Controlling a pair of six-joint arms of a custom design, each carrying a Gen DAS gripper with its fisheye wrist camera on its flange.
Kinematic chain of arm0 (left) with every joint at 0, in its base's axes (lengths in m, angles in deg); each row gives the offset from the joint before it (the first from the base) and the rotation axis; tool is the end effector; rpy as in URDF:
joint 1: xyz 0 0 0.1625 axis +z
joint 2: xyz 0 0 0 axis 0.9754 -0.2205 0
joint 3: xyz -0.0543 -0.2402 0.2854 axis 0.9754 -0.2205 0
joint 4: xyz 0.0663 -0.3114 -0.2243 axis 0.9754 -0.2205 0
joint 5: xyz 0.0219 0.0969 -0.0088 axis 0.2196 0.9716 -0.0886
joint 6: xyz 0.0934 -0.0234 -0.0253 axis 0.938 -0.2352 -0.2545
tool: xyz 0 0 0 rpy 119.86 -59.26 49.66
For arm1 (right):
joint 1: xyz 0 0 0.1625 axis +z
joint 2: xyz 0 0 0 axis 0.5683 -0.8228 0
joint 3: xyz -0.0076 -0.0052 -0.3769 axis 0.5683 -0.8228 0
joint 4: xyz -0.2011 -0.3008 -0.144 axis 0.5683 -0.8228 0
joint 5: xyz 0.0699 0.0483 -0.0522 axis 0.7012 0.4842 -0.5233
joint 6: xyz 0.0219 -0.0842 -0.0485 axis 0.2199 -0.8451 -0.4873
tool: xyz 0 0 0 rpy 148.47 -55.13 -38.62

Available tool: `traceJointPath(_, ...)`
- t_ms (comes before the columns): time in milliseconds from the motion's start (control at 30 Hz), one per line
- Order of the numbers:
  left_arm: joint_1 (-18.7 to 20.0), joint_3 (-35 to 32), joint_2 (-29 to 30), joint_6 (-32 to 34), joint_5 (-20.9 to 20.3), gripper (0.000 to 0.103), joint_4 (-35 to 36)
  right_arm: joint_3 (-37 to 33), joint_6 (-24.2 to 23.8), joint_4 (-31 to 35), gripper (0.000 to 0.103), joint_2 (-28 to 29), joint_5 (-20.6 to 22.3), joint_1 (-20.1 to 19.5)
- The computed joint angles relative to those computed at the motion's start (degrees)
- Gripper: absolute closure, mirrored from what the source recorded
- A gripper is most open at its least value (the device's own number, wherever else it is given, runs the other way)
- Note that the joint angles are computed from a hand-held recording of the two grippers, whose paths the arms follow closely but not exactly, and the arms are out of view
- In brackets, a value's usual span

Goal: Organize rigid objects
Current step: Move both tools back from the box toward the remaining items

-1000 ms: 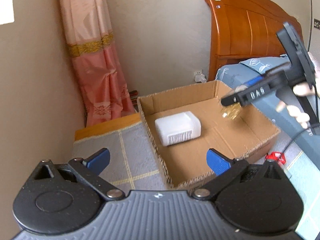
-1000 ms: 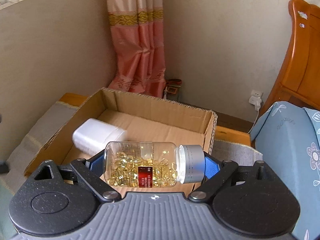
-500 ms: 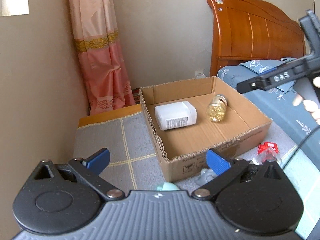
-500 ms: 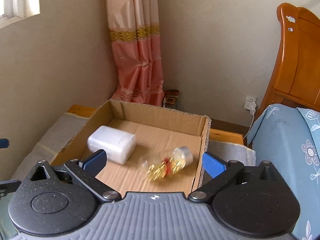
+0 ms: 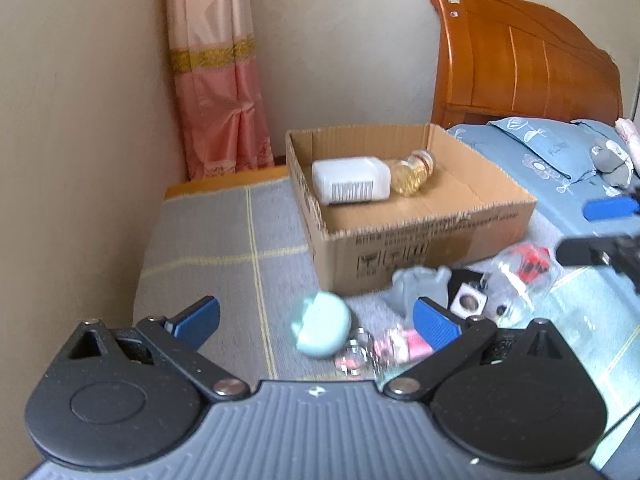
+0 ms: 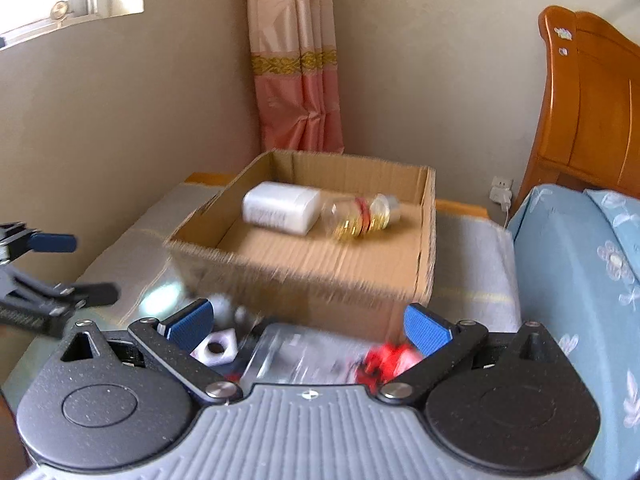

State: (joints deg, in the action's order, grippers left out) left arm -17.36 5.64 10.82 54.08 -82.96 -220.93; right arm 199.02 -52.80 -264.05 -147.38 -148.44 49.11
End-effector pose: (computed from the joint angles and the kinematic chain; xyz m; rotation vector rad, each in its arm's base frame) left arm -0.1744 -0.6405 0.0683 1.2628 2.3587 -0.6959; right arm 0.0473 -0.4247 0.1813 0.2818 -2.1522 1.0920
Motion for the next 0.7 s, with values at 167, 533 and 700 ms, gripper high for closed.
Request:
traceJointPath(167,0.66,1.55,0.41,-1.96,-0.70,0.001,0.51,4.69,1.65,-10.19,0.000,5.14,1.72,-1.65)
traceJointPath(533,-0.19,3.49,4.39,-1.19,0.24,0.001,-6.60,7.76,1.66,-24.46,0.000,14.97,1.23,-4.34)
traceJointPath(700,-0.78,3.83,6.26,0.25,1.08,0.001,-10.03,7.87,0.42,-26.73,0.000,16.59,0.75,-5.16)
